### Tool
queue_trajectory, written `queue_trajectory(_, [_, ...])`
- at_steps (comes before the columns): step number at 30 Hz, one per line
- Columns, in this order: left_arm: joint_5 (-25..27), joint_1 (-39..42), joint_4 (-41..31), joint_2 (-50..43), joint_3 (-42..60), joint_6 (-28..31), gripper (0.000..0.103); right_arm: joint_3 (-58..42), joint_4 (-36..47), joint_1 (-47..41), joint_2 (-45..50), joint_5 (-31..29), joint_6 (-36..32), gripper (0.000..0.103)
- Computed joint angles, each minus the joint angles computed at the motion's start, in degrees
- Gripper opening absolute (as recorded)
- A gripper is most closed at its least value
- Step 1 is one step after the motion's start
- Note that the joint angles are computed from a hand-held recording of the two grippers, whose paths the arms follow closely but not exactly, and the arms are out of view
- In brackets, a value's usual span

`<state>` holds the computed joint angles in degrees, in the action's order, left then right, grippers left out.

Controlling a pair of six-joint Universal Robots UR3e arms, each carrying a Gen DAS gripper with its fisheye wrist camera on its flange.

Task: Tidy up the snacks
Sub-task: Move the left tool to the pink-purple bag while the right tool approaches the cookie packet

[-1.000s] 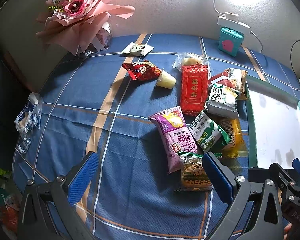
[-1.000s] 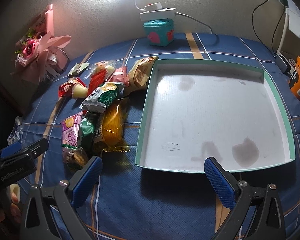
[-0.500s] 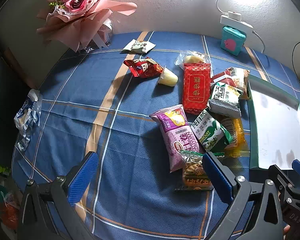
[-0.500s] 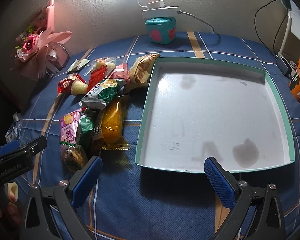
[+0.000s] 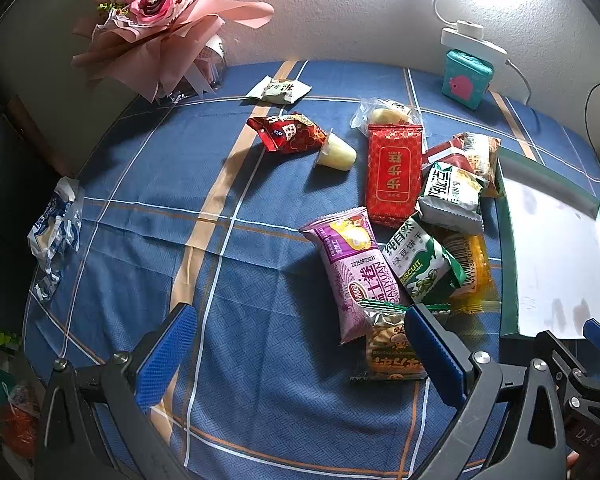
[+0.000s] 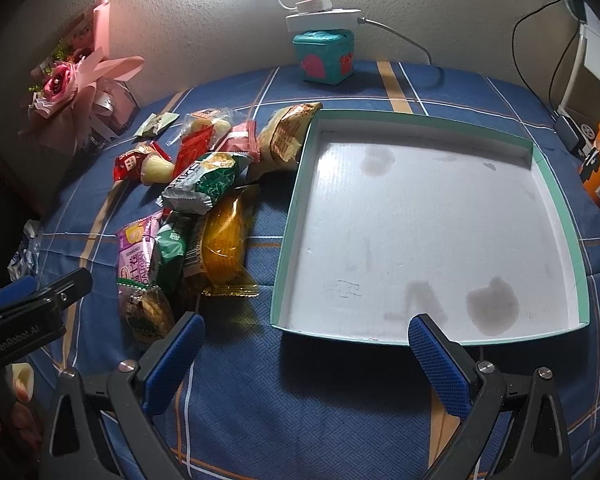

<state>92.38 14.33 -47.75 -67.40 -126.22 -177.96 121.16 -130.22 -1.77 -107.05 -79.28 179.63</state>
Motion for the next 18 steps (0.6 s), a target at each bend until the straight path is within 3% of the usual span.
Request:
queue_trajectory(2, [1.3, -0.5, -1.5, -0.7, 0.8, 0.0, 0.103, 0.0, 0.0, 0.1, 0.1, 0.0, 0.0, 0.103])
queue_trajectory(8, [-3.8, 5.4, -10.2, 1.3, 3.0, 0.2, 0.103, -0.3, -1.3, 0.4, 0.2, 3.4, -0.4, 0.103])
queue_trajectory(13, [-4.3, 8.7, -9.3, 2.3, 1.1, 0.9, 0.103, -3.3, -1.7, 3.4, 4.7, 7.1, 0.4, 0.103])
queue_trajectory(18, [-4.6, 11.4, -7.6, 2.5, -0.3, 0.3, 0.103, -5.9, -3.0, 7.7, 9.5, 7.1, 3.4, 0.103])
